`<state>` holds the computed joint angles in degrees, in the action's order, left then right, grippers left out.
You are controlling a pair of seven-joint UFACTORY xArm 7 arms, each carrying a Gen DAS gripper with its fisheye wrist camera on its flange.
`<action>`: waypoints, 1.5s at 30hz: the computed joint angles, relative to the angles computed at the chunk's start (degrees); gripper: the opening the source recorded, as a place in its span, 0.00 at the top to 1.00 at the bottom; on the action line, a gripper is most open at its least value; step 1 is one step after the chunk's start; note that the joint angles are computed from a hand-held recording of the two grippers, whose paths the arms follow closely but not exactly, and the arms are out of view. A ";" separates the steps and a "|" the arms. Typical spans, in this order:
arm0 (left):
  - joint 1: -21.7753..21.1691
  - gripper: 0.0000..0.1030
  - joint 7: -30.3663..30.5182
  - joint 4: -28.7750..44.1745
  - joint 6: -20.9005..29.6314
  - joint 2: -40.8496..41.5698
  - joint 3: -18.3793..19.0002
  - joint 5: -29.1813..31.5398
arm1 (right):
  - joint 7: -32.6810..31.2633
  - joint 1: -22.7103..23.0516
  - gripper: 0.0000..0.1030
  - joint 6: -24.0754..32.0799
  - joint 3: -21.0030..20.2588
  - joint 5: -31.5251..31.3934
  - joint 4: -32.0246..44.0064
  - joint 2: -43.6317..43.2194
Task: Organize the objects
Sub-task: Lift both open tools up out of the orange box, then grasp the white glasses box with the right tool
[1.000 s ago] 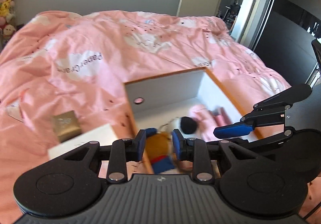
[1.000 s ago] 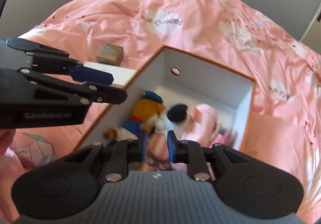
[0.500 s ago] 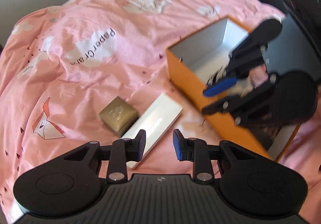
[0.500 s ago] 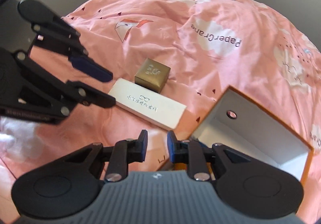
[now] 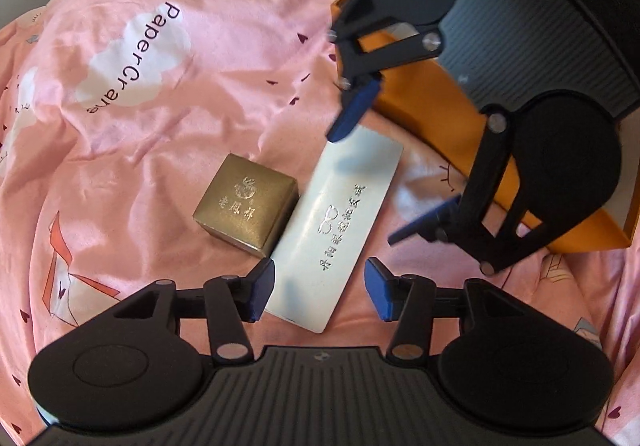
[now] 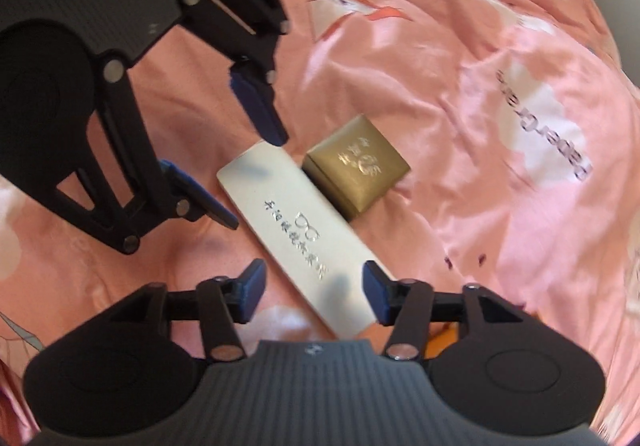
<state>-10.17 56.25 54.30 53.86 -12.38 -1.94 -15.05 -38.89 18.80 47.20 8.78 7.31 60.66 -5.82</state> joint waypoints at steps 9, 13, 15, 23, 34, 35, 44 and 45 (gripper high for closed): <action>1.93 0.42 1.53 1.75 2.50 2.02 0.58 3.07 | -4.45 0.09 0.30 7.29 0.71 -1.61 10.05 10.73; 2.52 0.42 2.03 2.05 2.37 2.49 0.87 2.39 | -3.04 0.09 0.29 8.84 0.89 -1.52 13.02 13.69; 2.77 0.42 2.07 2.29 2.07 2.87 0.87 2.30 | -3.02 0.15 0.29 8.96 1.03 -1.76 13.59 14.54; 3.45 0.42 1.10 2.52 2.42 2.48 1.11 0.78 | -1.02 0.21 0.33 11.73 1.01 -2.13 14.19 14.22; 2.99 0.42 2.65 1.28 5.20 0.21 1.25 -0.40 | -3.39 -0.35 0.38 14.58 1.09 0.20 13.79 13.00; 2.98 0.42 2.41 1.32 5.22 0.17 1.25 -0.43 | -3.49 -0.24 0.38 14.33 1.10 -0.11 13.71 13.19; 3.41 0.42 1.47 4.39 9.11 -0.08 2.38 -2.43 | -8.13 -0.55 0.40 10.33 0.80 0.92 9.15 7.72; 3.54 0.42 1.66 5.06 9.79 -0.27 2.50 -2.61 | -8.44 -0.62 0.40 10.35 0.68 1.14 9.19 6.89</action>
